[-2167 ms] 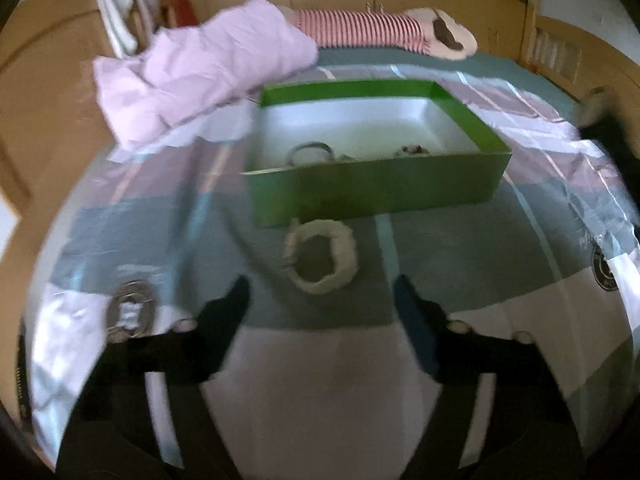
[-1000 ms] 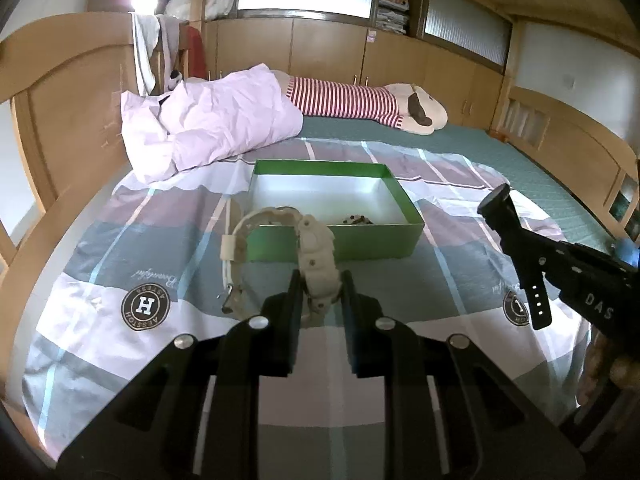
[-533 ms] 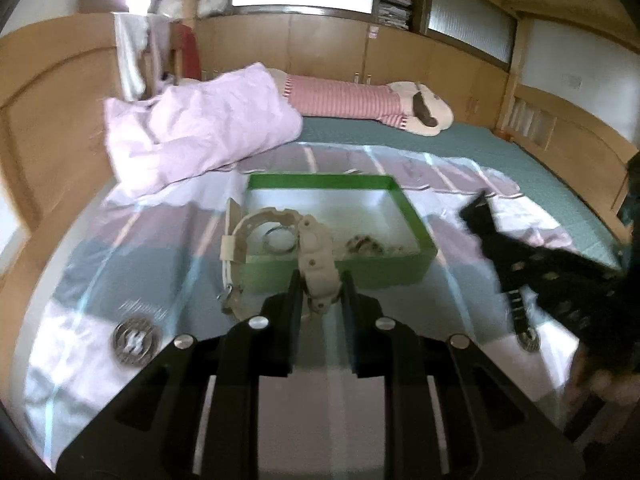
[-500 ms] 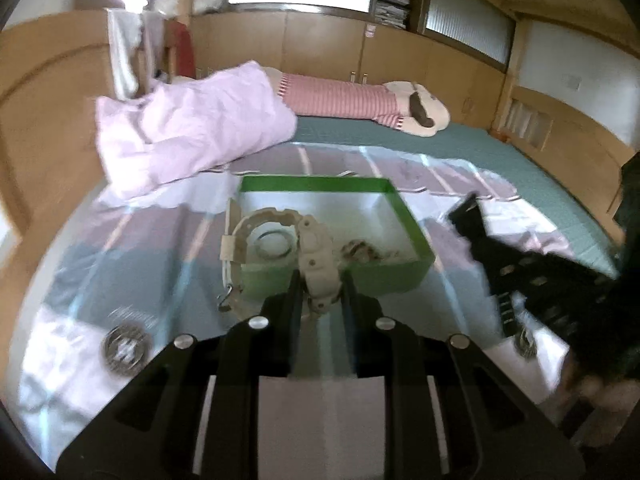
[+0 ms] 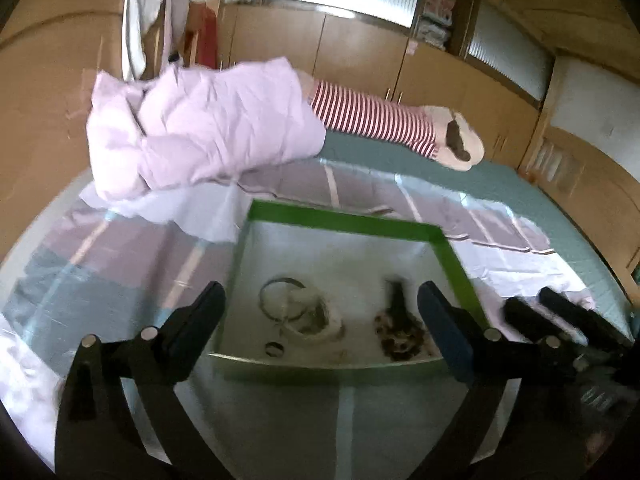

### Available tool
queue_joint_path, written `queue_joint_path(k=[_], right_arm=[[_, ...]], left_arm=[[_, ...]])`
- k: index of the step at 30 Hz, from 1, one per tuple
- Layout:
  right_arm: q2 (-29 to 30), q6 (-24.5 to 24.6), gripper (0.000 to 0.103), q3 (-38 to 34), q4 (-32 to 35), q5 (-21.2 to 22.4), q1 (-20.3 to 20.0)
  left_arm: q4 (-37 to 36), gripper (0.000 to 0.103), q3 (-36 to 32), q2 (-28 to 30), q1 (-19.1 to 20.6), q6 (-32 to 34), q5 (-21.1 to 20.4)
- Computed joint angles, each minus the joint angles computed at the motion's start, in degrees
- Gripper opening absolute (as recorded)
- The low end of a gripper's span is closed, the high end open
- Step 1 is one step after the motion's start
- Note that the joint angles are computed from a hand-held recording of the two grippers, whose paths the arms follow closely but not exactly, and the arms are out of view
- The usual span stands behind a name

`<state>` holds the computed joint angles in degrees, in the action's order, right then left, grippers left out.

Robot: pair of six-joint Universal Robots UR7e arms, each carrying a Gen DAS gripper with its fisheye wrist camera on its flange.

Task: Organize jewelry

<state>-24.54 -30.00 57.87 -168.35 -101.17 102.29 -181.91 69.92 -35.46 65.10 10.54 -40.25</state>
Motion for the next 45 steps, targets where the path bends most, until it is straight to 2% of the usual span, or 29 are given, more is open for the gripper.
queue_joint_path(k=[1,4,6,8,10,12,14,16,18,22,26,34,45], right_arm=[[-2.29,0.38,0.098,3.19,-1.57,0.82,0.22],[-8.63,0.01,0.1,13.28,-7.75,1.41,1.21],[-11.83,-1.56,0.1,19.33,-11.64,-0.08,1.8],[-14.79,-3.29,0.1,25.72,-14.65,-2.51,2.2],[-16.07,-3.2,0.1,28.93,-14.43,-7.03,2.72],[-17.41,-0.24,0.1,31.01,-11.1,-10.54,2.91],[-18.78,1.99,0.1,32.83,-7.79,-11.2,2.65],[-18.97,1.17,0.1,34.32,-9.76,-11.41,2.73],[-18.77,-0.3,0.1,35.15,-12.09,-11.62,2.99],[-18.23,-0.91,0.1,35.46,-14.61,-11.73,3.28],[-17.99,-1.01,0.1,35.56,-14.89,-11.83,3.31],[-17.8,-1.14,0.1,35.06,-14.28,-12.04,3.34],[-17.59,-1.1,0.1,34.57,-13.86,-12.0,3.17]], left_arm=[[-0.25,0.097,1.96,-1.52,-1.06,0.06,1.4],[-4.92,0.099,11.14,-7.07,-4.92,1.25,3.32],[-8.79,0.099,17.74,-10.23,-8.01,2.82,6.05],[-9.54,0.099,23.4,-12.72,-10.4,1.37,9.27],[-9.38,0.099,28.38,-14.6,-12.21,-0.94,11.7],[-7.63,0.099,32.9,-16.03,-13.89,-4.69,14.31],[-6.96,0.099,35.74,-16.96,-14.79,-7.15,14.98],[-7.92,0.099,38.49,-17.52,-15.99,-8.86,15.9],[-7.91,0.099,39.96,-17.98,-16.4,-11.73,16.49],[-2.32,0.099,40.48,-18.91,-15.87,-17.48,16.3],[-2.5,0.099,40.53,-18.43,-16.01,-17.21,17.79],[0.51,0.099,39.92,-18.34,-15.77,-17.01,17.09],[0.73,0.099,39.21,-18.07,-15.51,-17.63,16.34]])
